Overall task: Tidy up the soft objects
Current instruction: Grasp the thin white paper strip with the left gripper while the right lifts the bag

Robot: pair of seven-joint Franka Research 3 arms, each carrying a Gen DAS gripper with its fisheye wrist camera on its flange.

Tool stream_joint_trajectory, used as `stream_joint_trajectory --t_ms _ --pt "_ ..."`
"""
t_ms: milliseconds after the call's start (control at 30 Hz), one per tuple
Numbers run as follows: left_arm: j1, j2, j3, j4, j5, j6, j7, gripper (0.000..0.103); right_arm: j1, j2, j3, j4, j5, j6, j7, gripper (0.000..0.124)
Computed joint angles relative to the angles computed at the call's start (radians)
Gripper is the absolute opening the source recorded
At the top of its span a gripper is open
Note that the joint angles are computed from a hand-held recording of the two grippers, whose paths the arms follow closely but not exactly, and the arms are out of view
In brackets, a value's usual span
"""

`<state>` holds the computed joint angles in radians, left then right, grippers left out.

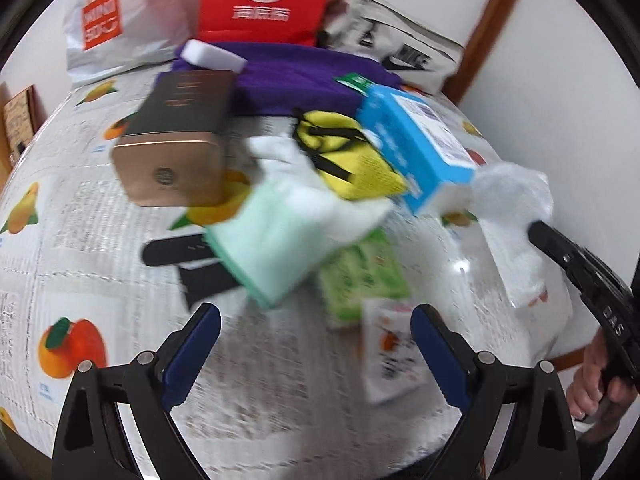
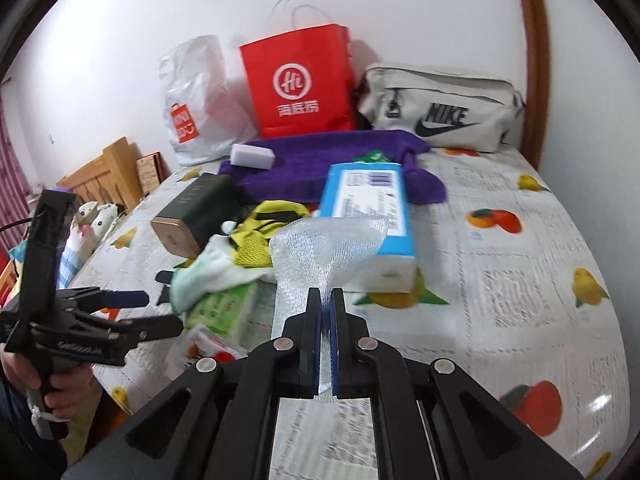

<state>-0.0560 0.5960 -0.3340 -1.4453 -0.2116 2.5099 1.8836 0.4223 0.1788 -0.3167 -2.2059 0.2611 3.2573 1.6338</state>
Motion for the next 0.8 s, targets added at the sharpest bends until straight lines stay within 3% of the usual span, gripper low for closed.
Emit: stream_joint_trajectory --t_ms 67,133,167,267,367,433,500,600,633,700,733,800 --pt "-0.012 -0.019 0.001 -0.028 0.013 0.007 -0.003 0.097 -0.032 -0.014 0.026 -0.026 0.013 0.023 -0.009 0.004" --pt "-0.033 -0.025 0.012 -0.038 0.037 -0.009 -0.022 0.097 0.019 -0.021 -0.029 -0.048 0.041 0.038 -0.024 0.004" --pt "-0.041 -0.026 0.018 -0.04 0.048 -0.012 -0.032 0.097 0.014 -0.025 -0.025 -0.054 0.054 0.042 -0.034 0.004" --pt "-0.076 -0.021 0.035 -0.044 0.095 -0.016 -0.07 0.097 -0.08 -0.04 0.065 -0.079 0.077 0.054 -0.057 0.004" --pt "-0.112 -0.009 0.056 -0.037 0.149 -0.016 -0.113 0.097 -0.051 -0.046 0.037 -0.093 0.123 0.057 -0.097 0.004" --pt "-0.16 0.005 0.099 -0.023 0.226 -0.011 -0.188 0.097 -0.125 -0.052 0.11 -0.102 0.132 0.06 -0.105 0.004" --pt "-0.192 0.007 0.129 -0.033 0.304 0.03 -0.245 0.096 -0.148 -0.055 0.134 -0.109 0.152 0.063 -0.12 0.004" --pt "-0.187 0.007 0.12 -0.049 0.344 0.067 -0.271 0.095 -0.194 -0.059 0.179 -0.116 0.165 0.061 -0.131 0.004" --pt "-0.184 0.002 0.117 -0.063 0.354 0.087 -0.276 0.093 -0.199 -0.059 0.184 -0.117 0.169 0.059 -0.135 0.004" --pt "-0.159 -0.017 0.088 -0.107 0.354 0.134 -0.243 0.073 -0.229 -0.057 0.214 -0.116 0.168 0.057 -0.135 0.004" --pt "-0.146 -0.024 0.075 -0.12 0.349 0.148 -0.224 0.069 -0.249 -0.056 0.233 -0.115 0.165 0.059 -0.133 0.004" --pt "-0.132 -0.042 0.064 -0.148 0.339 0.165 -0.214 0.052 -0.344 -0.05 0.328 -0.112 0.141 0.06 -0.118 0.004"
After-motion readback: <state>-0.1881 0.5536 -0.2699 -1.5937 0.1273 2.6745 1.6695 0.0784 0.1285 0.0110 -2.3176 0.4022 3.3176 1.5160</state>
